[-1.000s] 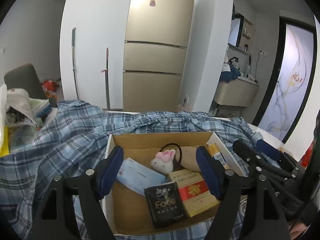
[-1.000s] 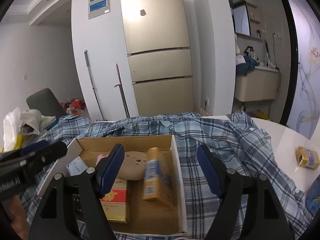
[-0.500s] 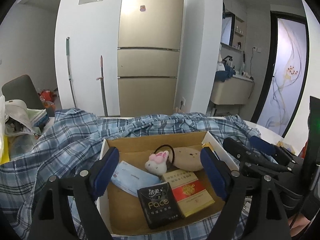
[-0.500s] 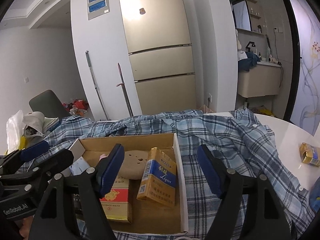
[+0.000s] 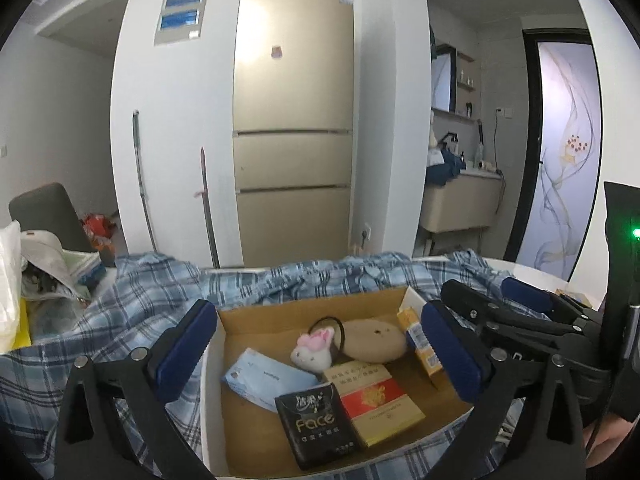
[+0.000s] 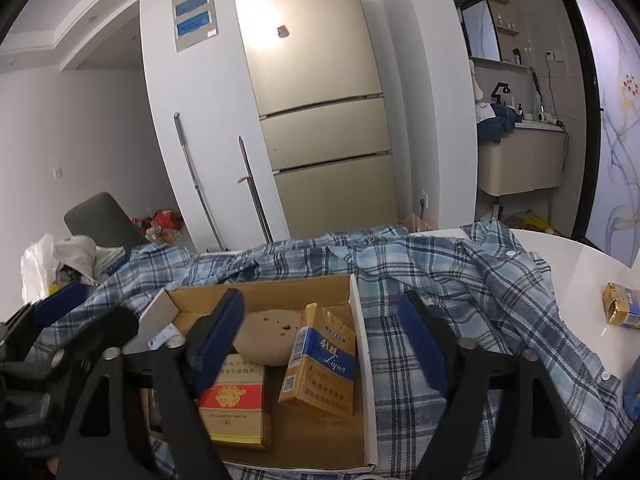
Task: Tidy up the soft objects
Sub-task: 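Withdraw both tools upward away from the box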
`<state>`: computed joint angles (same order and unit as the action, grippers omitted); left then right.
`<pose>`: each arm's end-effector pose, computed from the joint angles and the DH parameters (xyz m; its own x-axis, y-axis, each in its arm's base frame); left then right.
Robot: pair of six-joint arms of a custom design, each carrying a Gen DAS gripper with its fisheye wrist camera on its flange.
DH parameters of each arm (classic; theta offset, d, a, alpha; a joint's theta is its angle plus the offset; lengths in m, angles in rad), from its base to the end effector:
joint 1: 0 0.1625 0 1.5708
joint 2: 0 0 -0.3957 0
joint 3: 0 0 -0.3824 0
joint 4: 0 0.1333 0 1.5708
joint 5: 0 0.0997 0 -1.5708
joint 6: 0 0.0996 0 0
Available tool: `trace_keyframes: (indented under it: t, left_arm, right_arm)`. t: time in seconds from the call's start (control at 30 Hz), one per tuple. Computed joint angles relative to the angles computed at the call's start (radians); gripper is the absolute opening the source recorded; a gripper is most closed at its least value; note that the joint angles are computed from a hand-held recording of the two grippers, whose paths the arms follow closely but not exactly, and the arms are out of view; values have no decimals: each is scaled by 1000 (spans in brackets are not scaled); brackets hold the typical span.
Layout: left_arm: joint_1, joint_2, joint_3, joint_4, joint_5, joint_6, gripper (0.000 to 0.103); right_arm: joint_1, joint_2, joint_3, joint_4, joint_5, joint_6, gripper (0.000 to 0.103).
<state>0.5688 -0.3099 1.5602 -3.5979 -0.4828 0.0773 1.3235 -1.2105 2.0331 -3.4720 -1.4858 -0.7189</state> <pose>-0.3869 -0.5103 -0.0428 -0.7245 0.0862 -0.6839 0.6588 0.3786 -0.6501 0.0067 -0.5527 0.2935 -0.8170 -0.1728 0.5502 -0.5612 0.4576 -0.6896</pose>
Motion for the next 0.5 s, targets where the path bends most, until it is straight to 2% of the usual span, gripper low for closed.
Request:
trace_keyframes:
  t: [0.13,0.23,0.3,0.37,0.47,0.5]
  left_arm:
    - [-6,-10,7,3,-8,-1,103]
    - [-7,-25,14,9,-14,-24,103]
    - [-13,-28,12,-11,3,-15,103]
    - [-18,-37,18,-16,13,-11,103]
    - [-30,-76,36,85,36,-107,103]
    - [-35,-94,51,104,19,-138,103]
  right_arm:
    - [-4,2,-3,-34,6,17,87]
    - [1,-6,-11,-12,1,33,88]
    - [3,-29,-7,2,21,16,88]
    - [4,-52,2,-2,42,-4,100]
    - [10,-94,20,-8,58,3,100]
    - [12,-116,27,12,65,8,100]
